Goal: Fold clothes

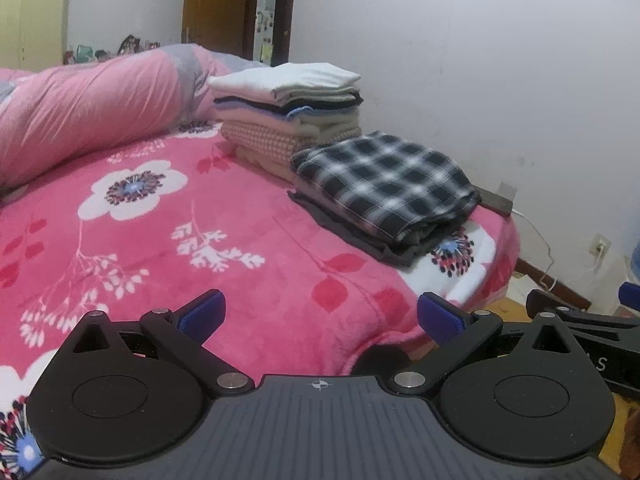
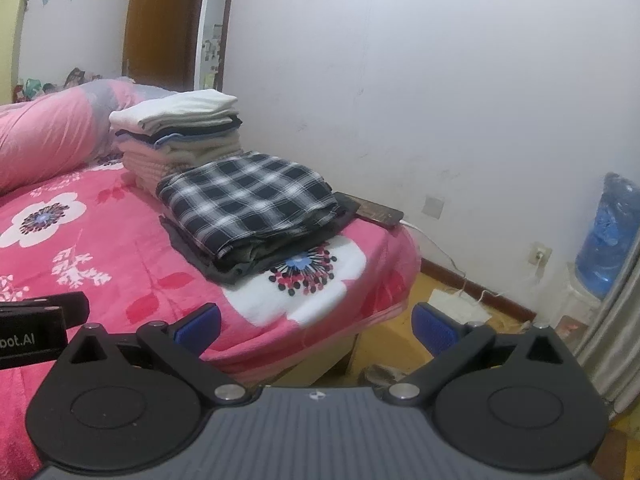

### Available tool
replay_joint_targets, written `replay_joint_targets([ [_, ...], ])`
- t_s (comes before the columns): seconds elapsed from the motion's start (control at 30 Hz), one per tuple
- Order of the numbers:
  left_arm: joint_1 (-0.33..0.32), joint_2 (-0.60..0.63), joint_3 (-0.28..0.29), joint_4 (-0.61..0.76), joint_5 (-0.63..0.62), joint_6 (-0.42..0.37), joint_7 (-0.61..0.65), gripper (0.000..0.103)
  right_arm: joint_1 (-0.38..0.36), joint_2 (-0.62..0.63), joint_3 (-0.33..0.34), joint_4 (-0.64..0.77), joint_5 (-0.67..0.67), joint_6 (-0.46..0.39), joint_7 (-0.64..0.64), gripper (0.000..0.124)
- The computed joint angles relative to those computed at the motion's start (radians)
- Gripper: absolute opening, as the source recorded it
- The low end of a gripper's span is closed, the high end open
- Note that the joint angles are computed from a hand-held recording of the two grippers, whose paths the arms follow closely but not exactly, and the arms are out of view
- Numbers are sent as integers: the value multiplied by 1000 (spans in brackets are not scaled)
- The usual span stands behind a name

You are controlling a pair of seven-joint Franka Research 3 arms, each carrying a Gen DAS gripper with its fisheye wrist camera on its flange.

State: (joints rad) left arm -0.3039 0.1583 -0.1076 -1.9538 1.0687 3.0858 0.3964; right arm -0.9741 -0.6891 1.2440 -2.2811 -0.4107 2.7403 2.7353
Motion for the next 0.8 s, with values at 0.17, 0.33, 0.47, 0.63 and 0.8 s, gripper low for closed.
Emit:
replay_joint_targets([
  [0.17, 2, -1, 0, -1, 14, 7, -2, 103, -7, -4, 6, 7, 0, 6, 0, 103],
  [0.33, 6, 0, -7, -8, -32, 13, 49, 103, -5, -1, 5, 5, 10, 3, -3, 103],
  [0.47, -3, 0, 3, -6, -22, 13, 41, 103, 1, 4, 2, 1, 14, -1, 1, 103],
  [0.63, 3, -2, -2, -13, -66, 20, 66, 103, 8, 11, -3, -3, 6, -1, 10, 103],
  [0.8, -7, -3, 8, -11, -49, 17, 47, 103, 8, 23, -4, 0, -5, -4, 16, 103],
])
